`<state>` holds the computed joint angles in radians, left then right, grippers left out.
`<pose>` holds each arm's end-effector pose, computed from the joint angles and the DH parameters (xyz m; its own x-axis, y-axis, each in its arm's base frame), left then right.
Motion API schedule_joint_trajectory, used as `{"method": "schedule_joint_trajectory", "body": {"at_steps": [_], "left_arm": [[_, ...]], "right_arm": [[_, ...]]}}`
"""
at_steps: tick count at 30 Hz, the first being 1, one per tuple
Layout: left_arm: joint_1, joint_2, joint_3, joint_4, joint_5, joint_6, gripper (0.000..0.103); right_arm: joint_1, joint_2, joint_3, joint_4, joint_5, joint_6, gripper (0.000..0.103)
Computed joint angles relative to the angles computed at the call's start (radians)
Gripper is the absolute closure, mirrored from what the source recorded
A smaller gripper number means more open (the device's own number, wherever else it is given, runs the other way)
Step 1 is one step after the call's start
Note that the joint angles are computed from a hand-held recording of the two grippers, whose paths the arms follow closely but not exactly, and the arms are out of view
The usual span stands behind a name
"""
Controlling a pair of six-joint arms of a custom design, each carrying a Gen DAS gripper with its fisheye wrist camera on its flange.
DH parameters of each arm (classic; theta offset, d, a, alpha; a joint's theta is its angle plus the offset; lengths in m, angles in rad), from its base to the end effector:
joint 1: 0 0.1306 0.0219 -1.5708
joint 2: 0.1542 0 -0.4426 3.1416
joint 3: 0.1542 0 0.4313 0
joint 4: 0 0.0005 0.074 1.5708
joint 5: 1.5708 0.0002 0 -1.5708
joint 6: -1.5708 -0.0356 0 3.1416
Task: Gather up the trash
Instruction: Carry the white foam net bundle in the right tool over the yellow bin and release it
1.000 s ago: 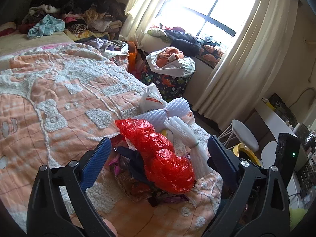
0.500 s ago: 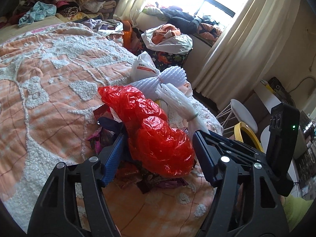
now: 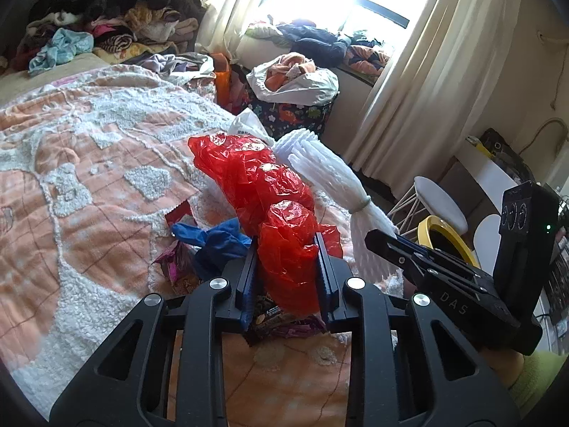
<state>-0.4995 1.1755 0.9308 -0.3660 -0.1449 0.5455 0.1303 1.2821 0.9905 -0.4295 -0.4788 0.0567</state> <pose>0.3745 -0.1990 0.3931 -0.6224 -0.2453 -0.7433 0.0553 0.9335 -0.3543 0.4489 0.0749 0.3753 -0.6276 -0.1330 -0.7671 -0.4948 0.8289 0.2611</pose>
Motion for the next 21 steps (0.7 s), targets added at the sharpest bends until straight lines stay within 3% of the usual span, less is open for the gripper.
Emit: {"method": "schedule_joint_trajectory", "body": {"at_steps": [21], "left_arm": [[-0.106, 0.041, 0.081, 0.022, -0.018, -0.086, 0.082]], "right_arm": [[-0.138, -0.104, -0.046, 0.016, -0.029, -0.066, 0.087]]}}
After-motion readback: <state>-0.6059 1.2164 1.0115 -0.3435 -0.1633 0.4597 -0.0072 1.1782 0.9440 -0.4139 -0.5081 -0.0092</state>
